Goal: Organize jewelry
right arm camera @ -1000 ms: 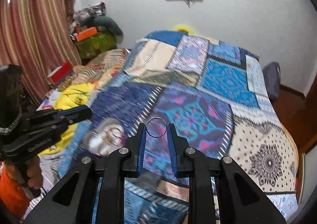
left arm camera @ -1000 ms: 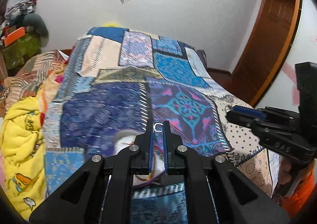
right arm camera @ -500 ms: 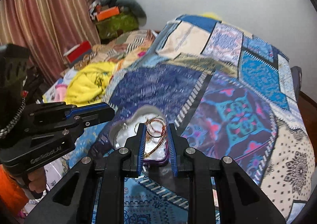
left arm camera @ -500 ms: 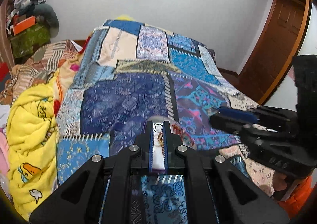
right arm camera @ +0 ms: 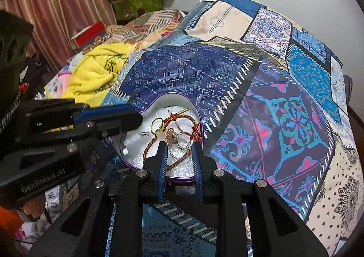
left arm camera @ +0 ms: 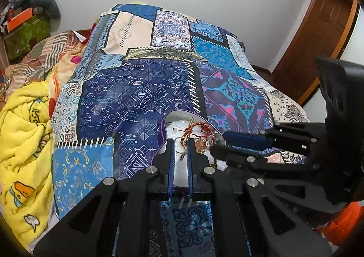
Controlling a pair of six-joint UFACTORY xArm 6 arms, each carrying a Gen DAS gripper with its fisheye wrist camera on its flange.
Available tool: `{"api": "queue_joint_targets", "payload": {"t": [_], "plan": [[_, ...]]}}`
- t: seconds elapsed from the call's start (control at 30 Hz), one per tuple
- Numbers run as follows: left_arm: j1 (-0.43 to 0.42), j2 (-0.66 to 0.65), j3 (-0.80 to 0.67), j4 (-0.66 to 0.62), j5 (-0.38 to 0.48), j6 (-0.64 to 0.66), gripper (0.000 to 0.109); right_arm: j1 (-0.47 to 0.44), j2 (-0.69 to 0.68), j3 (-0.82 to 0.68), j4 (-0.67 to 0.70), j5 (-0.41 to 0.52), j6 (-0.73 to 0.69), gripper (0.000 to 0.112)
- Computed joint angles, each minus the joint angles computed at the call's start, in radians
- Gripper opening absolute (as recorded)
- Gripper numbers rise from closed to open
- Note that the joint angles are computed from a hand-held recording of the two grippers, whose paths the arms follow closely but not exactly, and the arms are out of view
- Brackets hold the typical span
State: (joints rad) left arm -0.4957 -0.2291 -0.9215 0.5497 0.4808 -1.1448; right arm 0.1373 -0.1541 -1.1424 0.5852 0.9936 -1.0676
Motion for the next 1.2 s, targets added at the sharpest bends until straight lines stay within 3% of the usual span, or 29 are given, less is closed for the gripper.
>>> {"api": "queue_joint_targets", "payload": {"t": [0.27, 0.47, 0.73, 0.87, 0.97, 1.1, 1.2], "plan": [[-0.005, -0.049, -0.003, 0.059, 0.054, -0.047, 0.007, -0.025, -0.044, -0.004, 0.036, 0.016, 0.013, 0.020], [-0.055, -0.114, -0.035, 0.179, 0.157, -0.134, 0.007, -0.135, -0.159, -0.023, 0.192, 0.064, -0.012, 0.020], [-0.259, -0.195, -0.154, 0.479, 0.417, -0.308, 0.007, -0.325, -0.360, -0.006, 0.478, 0.126, -0.066, 0.020], [-0.412, -0.212, -0.216, 0.646, 0.594, -0.371, 0.018, -0.408, -0.453, 0.027, 0.593, 0.159, -0.089, 0.022], [-0.546, -0.210, -0.258, 0.773, 0.752, -0.406, 0.033, -0.446, -0.526, 0.074, 0.638, 0.156, -0.093, 0.032], [-0.682, -0.198, -0.282, 0.881, 0.915, -0.429, 0.051, -0.451, -0.637, 0.164, 0.666, 0.071, -0.098, 0.067], [-0.756, -0.173, -0.302, 0.920, 1.019, -0.425, 0.061, -0.407, -0.677, 0.205, 0.659, -0.034, -0.112, 0.084]]}}
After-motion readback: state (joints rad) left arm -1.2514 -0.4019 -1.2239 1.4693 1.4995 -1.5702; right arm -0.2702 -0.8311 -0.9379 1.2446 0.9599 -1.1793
